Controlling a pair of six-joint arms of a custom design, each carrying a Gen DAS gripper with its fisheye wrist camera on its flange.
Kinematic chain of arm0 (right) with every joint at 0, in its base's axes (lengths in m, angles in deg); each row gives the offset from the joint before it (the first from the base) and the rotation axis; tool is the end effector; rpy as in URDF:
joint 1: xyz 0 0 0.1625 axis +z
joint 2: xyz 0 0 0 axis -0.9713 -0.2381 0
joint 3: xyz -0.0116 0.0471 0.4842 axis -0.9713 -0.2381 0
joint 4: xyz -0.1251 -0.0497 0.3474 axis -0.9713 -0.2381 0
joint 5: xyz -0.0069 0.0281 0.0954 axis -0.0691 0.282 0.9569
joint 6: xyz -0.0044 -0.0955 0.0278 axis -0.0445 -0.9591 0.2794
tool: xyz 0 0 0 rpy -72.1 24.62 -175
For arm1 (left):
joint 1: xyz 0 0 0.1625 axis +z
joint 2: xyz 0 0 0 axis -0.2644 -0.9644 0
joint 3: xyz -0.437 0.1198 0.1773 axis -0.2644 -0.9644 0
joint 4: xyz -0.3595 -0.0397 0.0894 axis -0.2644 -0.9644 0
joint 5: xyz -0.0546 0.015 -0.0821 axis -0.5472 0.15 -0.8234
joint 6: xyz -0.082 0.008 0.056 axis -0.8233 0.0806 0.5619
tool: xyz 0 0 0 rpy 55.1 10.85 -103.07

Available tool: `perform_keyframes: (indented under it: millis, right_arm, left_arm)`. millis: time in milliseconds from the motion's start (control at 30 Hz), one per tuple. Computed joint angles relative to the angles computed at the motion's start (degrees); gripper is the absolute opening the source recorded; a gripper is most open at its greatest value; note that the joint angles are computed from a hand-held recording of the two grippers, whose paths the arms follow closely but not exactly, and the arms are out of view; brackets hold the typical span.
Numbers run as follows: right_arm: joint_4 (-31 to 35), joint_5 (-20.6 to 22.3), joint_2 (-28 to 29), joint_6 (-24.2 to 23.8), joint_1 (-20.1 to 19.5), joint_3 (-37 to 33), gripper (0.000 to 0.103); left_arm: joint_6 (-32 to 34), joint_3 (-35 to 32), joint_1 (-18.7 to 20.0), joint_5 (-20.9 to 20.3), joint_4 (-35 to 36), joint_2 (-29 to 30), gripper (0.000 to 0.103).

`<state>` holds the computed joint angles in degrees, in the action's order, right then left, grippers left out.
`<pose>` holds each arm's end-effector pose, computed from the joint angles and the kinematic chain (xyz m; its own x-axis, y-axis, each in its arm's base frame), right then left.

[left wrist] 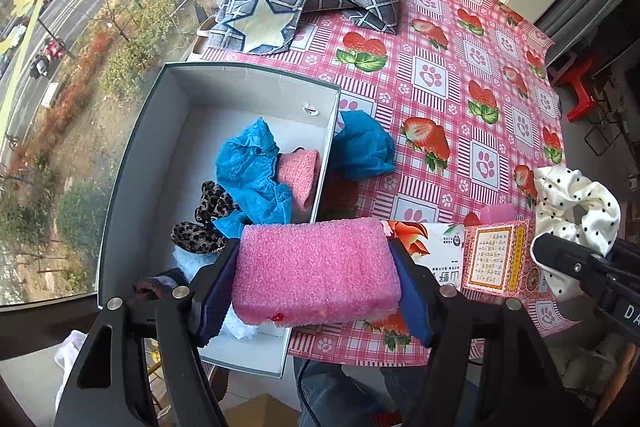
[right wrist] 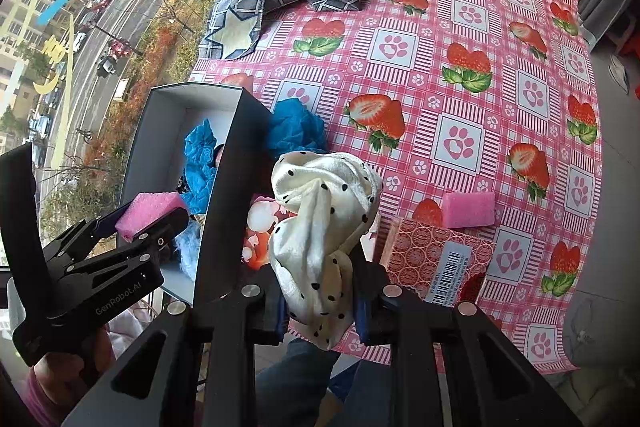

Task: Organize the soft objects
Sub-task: 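Carry the pink sponge and polka-dot scrunchie toward the white box with both tools, then move the left tool with the pink sponge over the box while right tool holds the scrunchie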

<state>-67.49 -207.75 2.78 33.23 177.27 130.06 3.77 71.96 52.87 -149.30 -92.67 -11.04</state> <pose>0.1494 -0.4270 0.3630 -0.5804 0.7613 0.2891 0.4811 0.6070 -0.6325 -0.4558 -0.5667 0.0487 -0.4877 0.7864 -0.3791 0.6947 0.6126 0.3770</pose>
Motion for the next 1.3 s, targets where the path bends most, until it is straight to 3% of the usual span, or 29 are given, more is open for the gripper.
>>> perform_keyframes:
  millis: [1300]
  right_arm:
    - [2.17, 1.25, 6.6, -3.45, 0.86, -5.56, 0.025]
  left_arm:
    - [-3.02, 0.1, 3.19, 1.7, 0.9, -2.27, 0.074]
